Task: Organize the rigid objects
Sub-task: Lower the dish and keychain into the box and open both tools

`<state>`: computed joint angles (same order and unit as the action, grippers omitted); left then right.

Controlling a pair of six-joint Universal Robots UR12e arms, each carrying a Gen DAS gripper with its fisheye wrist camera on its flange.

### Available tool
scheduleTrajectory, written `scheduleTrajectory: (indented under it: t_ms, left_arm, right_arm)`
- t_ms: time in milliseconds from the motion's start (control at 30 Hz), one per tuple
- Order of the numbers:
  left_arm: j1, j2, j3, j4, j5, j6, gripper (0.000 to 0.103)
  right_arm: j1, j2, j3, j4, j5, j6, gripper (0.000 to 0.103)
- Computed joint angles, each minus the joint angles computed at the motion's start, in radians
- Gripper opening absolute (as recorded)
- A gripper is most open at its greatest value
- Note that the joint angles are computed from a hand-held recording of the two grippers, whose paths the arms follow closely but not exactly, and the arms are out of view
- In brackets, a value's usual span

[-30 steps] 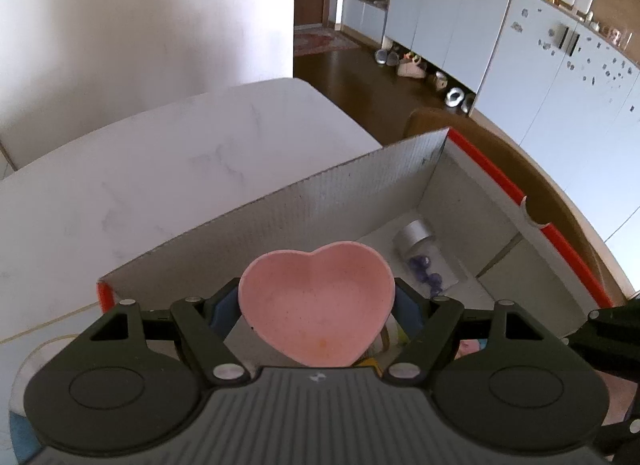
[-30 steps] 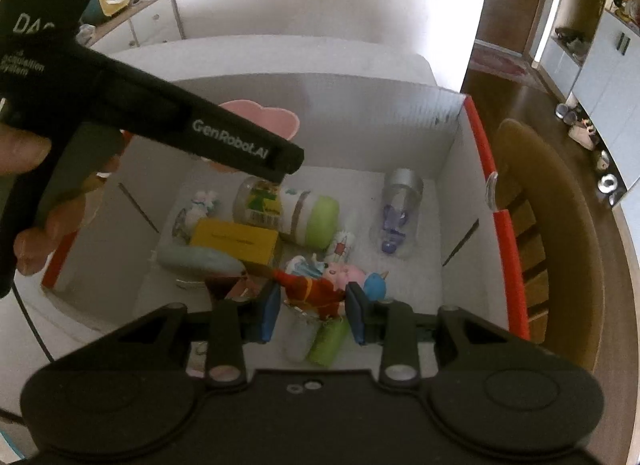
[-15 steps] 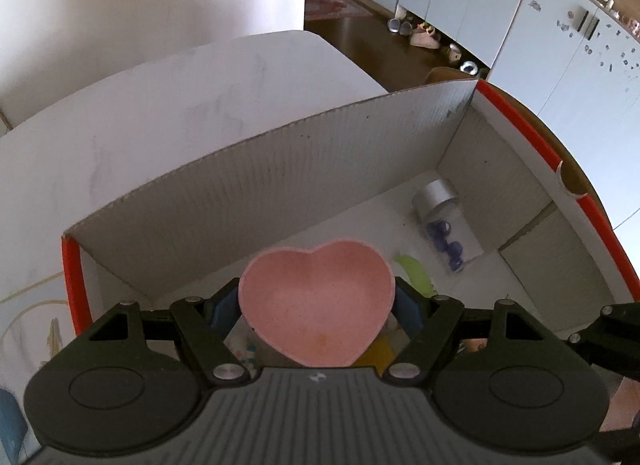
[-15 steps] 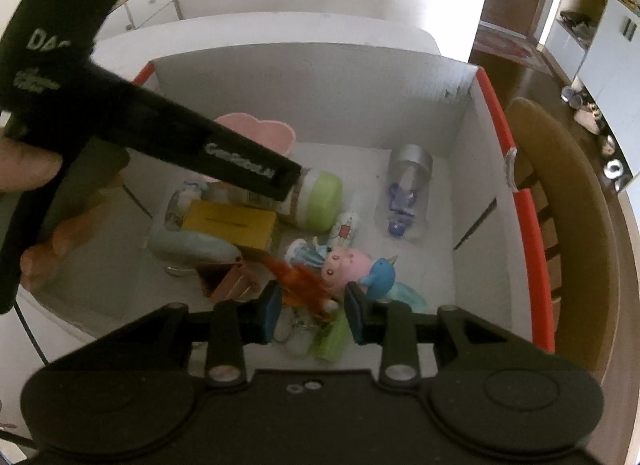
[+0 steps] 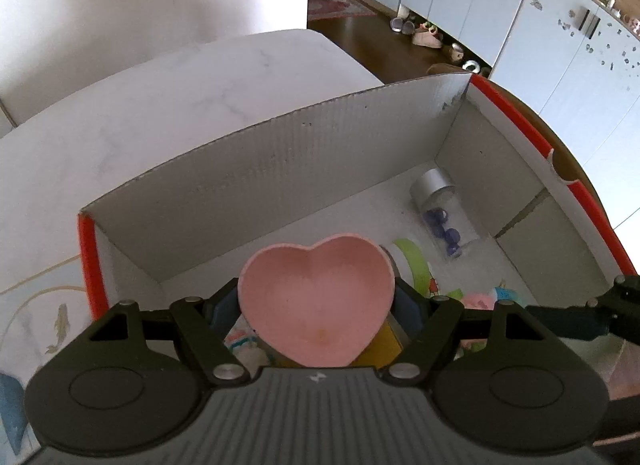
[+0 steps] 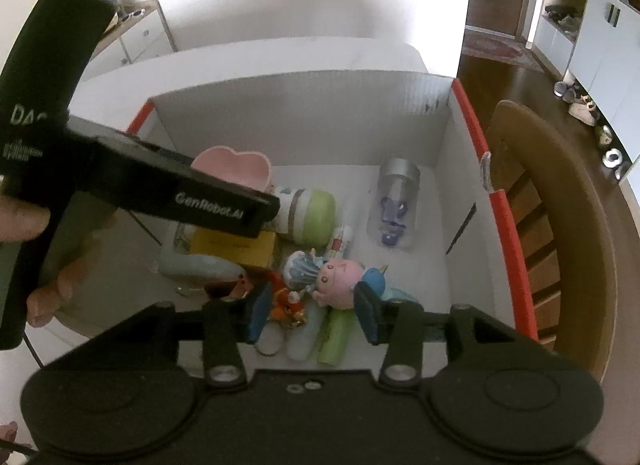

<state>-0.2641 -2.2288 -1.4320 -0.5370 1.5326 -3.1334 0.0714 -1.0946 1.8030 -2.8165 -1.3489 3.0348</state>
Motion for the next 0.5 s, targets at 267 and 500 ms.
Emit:
scheduleTrajectory:
  t_ms: [267,500]
  left_arm:
    - [0.004,0.047,-0.061,0.077,-0.024,-0.001,0.078]
    - [0.011,0.101,-0.128,0.154,-0.042,-0.008,0.078]
  right_arm:
    - [-0.005,-0.023,0.03,-0.044,0.009,0.037,0.051]
    - [-0.009,-0.051,0.059,-0.105,0.027,0.064,0.058]
